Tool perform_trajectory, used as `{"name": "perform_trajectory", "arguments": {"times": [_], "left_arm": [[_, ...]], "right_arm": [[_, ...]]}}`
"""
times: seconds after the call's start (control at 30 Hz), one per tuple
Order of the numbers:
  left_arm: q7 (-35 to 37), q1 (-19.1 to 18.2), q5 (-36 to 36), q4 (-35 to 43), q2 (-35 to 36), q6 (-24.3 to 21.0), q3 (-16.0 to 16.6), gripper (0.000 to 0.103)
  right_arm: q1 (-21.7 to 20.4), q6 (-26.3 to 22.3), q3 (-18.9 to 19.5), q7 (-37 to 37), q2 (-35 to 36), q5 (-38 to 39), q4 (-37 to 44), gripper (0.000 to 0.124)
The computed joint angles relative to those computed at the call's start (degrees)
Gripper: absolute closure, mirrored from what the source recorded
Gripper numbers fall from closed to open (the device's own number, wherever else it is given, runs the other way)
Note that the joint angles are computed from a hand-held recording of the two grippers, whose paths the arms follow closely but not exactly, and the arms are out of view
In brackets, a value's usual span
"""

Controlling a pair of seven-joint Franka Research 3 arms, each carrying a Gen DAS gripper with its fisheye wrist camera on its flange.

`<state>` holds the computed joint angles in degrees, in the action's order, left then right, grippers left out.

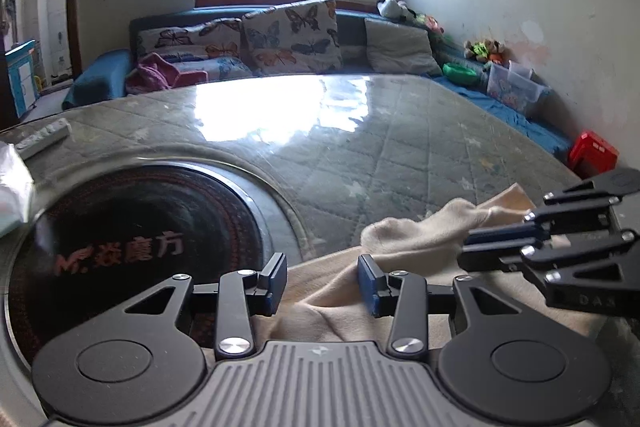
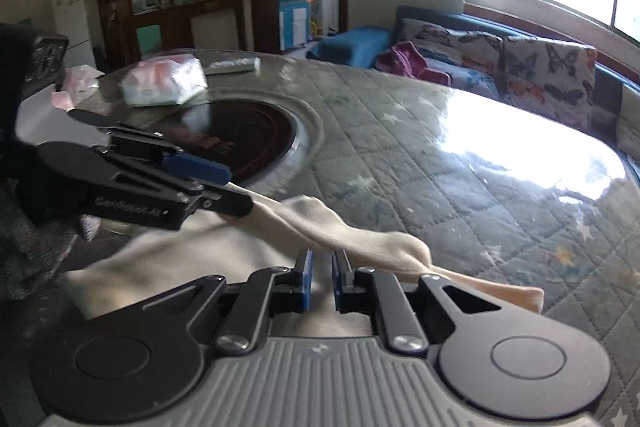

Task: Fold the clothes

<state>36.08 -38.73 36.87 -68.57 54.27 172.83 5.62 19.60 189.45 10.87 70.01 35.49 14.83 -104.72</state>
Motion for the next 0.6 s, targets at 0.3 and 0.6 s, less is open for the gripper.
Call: {"name": "perform_trajectory", "arguments": {"times": [0.3, 0.6], "left_arm": [[-11.4, -5.3, 4.6, -12.5, -7.8, 5.4, 8.7, 0.06], [-11.6, -5.2, 6.3, -15.9, -9.2, 5.2, 8.3, 0.06]], "right_arm": [[0.4, 0.0, 1.1, -1.2, -0.4, -1.0, -1.0, 0.108], [-12.9, -1.3, 19.4, -6.9, -1.5, -6.8, -6.0, 0.107]]}}
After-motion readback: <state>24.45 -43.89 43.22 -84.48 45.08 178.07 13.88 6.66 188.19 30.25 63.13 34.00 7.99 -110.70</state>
